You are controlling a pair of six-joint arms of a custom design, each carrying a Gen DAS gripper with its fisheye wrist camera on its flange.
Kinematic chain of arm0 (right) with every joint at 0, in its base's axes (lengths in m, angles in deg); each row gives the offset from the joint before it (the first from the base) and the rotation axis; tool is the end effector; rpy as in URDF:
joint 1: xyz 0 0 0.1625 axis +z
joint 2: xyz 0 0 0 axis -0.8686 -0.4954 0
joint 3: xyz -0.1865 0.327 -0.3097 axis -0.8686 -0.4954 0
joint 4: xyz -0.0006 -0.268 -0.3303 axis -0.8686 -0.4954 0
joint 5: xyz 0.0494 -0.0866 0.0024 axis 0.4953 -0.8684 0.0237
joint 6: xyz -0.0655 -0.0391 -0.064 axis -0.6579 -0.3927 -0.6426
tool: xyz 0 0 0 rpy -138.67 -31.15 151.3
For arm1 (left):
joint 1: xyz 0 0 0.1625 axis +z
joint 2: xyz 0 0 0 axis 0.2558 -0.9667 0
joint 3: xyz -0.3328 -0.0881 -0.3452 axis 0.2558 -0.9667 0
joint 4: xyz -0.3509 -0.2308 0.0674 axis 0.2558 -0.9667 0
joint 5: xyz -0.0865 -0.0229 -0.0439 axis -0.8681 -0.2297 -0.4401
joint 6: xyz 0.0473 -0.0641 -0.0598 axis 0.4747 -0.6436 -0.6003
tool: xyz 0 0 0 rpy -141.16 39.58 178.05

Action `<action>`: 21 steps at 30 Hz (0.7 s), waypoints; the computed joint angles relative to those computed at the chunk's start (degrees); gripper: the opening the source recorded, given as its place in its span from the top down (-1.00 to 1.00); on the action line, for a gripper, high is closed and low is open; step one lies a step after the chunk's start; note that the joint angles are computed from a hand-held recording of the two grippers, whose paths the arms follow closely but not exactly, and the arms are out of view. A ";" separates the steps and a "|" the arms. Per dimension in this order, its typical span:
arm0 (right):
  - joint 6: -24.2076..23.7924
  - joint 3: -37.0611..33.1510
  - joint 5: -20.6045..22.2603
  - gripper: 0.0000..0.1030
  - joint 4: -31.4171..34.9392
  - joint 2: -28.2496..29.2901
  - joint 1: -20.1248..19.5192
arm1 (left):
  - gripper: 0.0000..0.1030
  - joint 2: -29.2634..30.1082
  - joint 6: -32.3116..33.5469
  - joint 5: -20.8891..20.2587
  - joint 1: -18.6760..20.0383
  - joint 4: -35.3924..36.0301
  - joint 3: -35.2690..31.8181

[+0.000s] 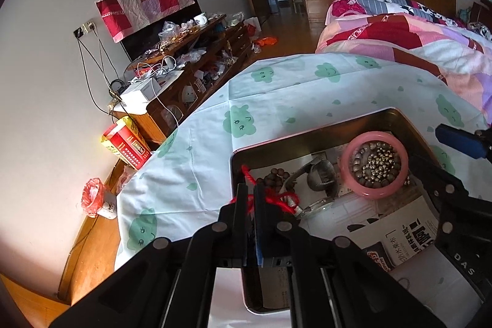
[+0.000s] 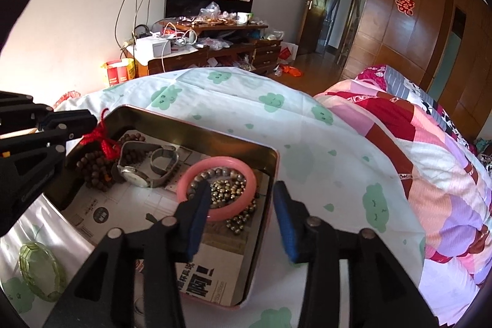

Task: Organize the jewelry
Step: 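Carry the red knot and pink bangle into the pink tin and open both tools, then lower the left tool onto the green jade bangle and grasp it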

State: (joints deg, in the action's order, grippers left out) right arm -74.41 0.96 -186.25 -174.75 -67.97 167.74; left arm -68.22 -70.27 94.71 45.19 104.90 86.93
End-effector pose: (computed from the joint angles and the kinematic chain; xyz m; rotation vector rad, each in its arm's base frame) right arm 0.2696 -0.6899 0.1116 0.1983 -1.9649 0.9938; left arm -0.2326 -0.7906 0.1715 1.1798 2.0968 -0.5818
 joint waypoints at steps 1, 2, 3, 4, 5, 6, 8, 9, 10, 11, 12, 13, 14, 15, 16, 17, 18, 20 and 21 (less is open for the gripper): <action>0.46 0.45 0.33 0.12 -0.10 -0.25 0.02 | 0.71 -0.04 -0.50 0.29 0.07 0.21 -0.15; 0.70 0.75 0.40 0.11 -0.27 -0.37 0.07 | 0.18 -0.33 -0.68 0.42 0.07 -0.18 0.17; 0.72 0.92 0.30 0.11 -0.61 -0.39 0.13 | -0.42 -1.47 -0.25 0.21 0.01 -2.55 2.23; 0.83 1.21 0.29 0.11 -0.86 -0.48 0.19 | -0.59 -3.83 1.02 0.33 -0.11 -7.32 6.28; 1.24 1.78 0.51 0.11 -0.93 -0.74 0.26 | -0.67 -5.35 1.96 0.84 -0.15 -10.25 8.82; 1.44 2.13 0.61 0.11 -1.00 -0.89 0.31 | -0.67 -5.87 2.20 1.16 -0.19 -10.77 9.49; 2.19 3.20 0.51 0.10 -1.20 -1.33 0.56 | -0.67 -5.66 1.54 0.65 -0.29 -9.03 8.54; 2.61 3.72 0.53 0.10 -1.25 -1.56 0.69 | -0.67 -6.40 1.74 0.56 -0.28 -10.00 9.55; 2.98 4.38 0.61 0.10 -1.38 -1.83 0.85 | -0.67 -6.98 1.61 0.87 -0.17 -10.17 10.17; 3.19 4.93 0.55 0.10 -1.62 -2.01 1.02 | -0.67 -7.40 1.22 1.08 -0.06 -9.98 10.60; 3.25 5.63 0.51 0.10 -2.33 -2.16 1.27 | -0.67 -7.74 0.74 1.00 0.00 -9.73 10.87; 3.44 6.07 0.49 0.07 -2.63 -2.25 1.47 | -0.67 -8.46 0.29 0.86 0.10 -9.78 11.76; 3.77 6.83 0.47 0.05 -3.08 -2.45 1.72 | -0.67 -9.18 0.08 1.11 0.22 -9.86 12.68; 3.97 7.45 0.42 0.05 -3.54 -2.57 1.93 | -0.67 -10.16 0.02 1.37 0.35 -10.18 14.00; 4.14 7.96 0.37 0.04 -3.78 -2.67 2.10 | -0.67 -11.10 0.05 1.34 0.40 -10.79 15.47; 4.32 8.56 0.32 0.03 -3.98 -2.79 2.29 | -0.67 -11.99 -0.04 1.50 0.49 -11.25 16.76; 4.52 9.03 0.17 0.03 -4.15 -2.79 2.50 | -0.67 -12.70 -0.27 1.71 0.60 -11.41 17.73; 5.21 10.04 -0.08 -0.01 -4.17 -2.84 2.87 | -0.67 -14.29 -1.03 1.70 0.86 -11.48 19.91; 5.73 10.64 -0.05 -0.02 -4.16 -2.87 3.03 | -0.67 -15.05 -1.34 1.60 0.98 -11.79 21.00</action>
